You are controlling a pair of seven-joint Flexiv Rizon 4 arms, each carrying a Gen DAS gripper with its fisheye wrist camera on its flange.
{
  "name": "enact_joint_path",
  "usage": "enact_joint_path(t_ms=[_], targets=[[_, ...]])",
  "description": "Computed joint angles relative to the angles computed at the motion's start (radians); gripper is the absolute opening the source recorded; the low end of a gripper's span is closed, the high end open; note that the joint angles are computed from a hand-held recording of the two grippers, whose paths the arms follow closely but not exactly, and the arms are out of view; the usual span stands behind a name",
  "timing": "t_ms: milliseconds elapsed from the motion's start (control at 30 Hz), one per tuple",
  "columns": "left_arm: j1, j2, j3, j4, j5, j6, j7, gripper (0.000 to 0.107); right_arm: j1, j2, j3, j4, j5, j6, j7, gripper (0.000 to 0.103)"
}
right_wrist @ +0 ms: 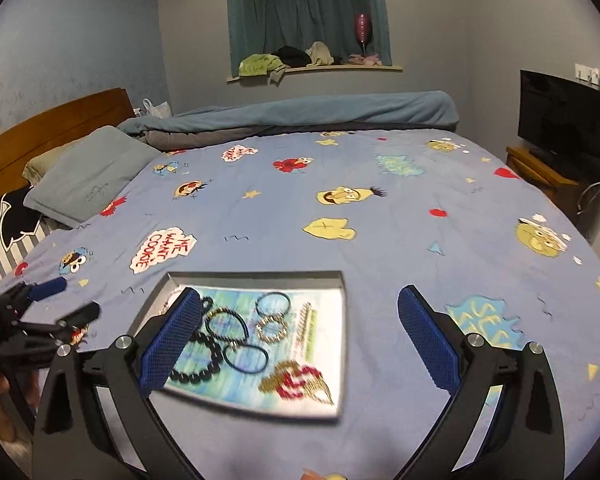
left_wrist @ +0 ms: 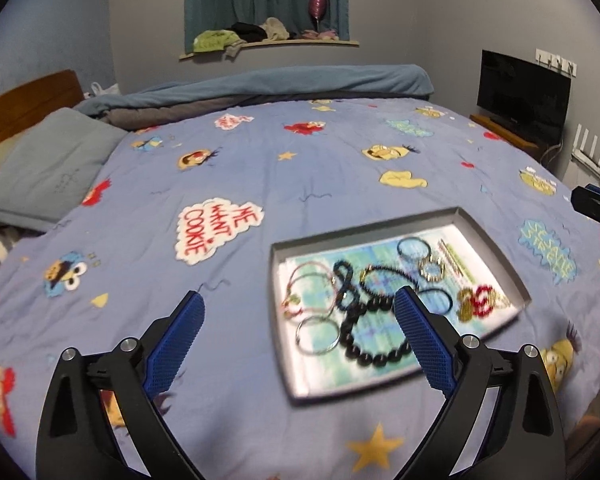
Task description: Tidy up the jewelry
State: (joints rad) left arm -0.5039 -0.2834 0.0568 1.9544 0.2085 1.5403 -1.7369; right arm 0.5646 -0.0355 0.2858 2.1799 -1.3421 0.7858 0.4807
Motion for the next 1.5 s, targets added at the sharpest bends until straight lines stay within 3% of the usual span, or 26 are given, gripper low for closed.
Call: enact_joint_path(t_ms=[200,333,433,600,767,800,933,1133,1300,1500], targets=[[0.014,0.065,-0.007,0.087,0.031,-0.009,-0.008,0.096,0.021,0.021,0.036,0.056,0.100,-0.021,0.005,0.097],[0.048,0.077,-0.045,0.147,-0.004,0.010,-0.013,0.096,0.031,0.005,0.034,0.083,0.095,0.010,0.069,0.097],[0.084,0.065,-0.094,0.189,-0.064,0.052,0.012,0.096,0.040,-0.018,0.027,0.092,0.072,0.031,0.114,0.097],[-0.005,0.014,-0.007,0.166,-0.036,0.049,-0.033,0.096,0.057,-0.069,0.010,0.090,0.041,0.047,0.145,0.097],[0.007,-0.041,-0.048,0.169,-0.082,0.086,-0.016,0.096,0.075,-0.123,-0.009,0.075,0.006,0.041,0.166,0.097],[-0.009,-0.049,-0.036,0.162,-0.087,0.081,-0.012,0.096,0.077,-0.132,-0.014,0.070,-0.002,0.047,0.155,0.097],[-0.170,-0.097,0.130,0.121,-0.046,0.113,-0.060,0.097,0.111,-0.160,-0.016,0.048,-0.001,-0.030,0.117,0.097],[-0.174,-0.110,0.127,0.130,-0.086,0.118,-0.038,0.097,0.105,-0.189,-0.037,0.042,-0.052,0.030,0.148,0.097],[-0.259,-0.125,0.224,0.120,-0.090,0.134,-0.043,0.097,0.113,-0.207,-0.040,0.028,-0.042,0.034,0.116,0.097],[-0.249,-0.122,0.213,0.128,-0.115,0.132,-0.023,0.097,0.114,-0.208,-0.045,0.030,-0.050,0.045,0.123,0.097]])
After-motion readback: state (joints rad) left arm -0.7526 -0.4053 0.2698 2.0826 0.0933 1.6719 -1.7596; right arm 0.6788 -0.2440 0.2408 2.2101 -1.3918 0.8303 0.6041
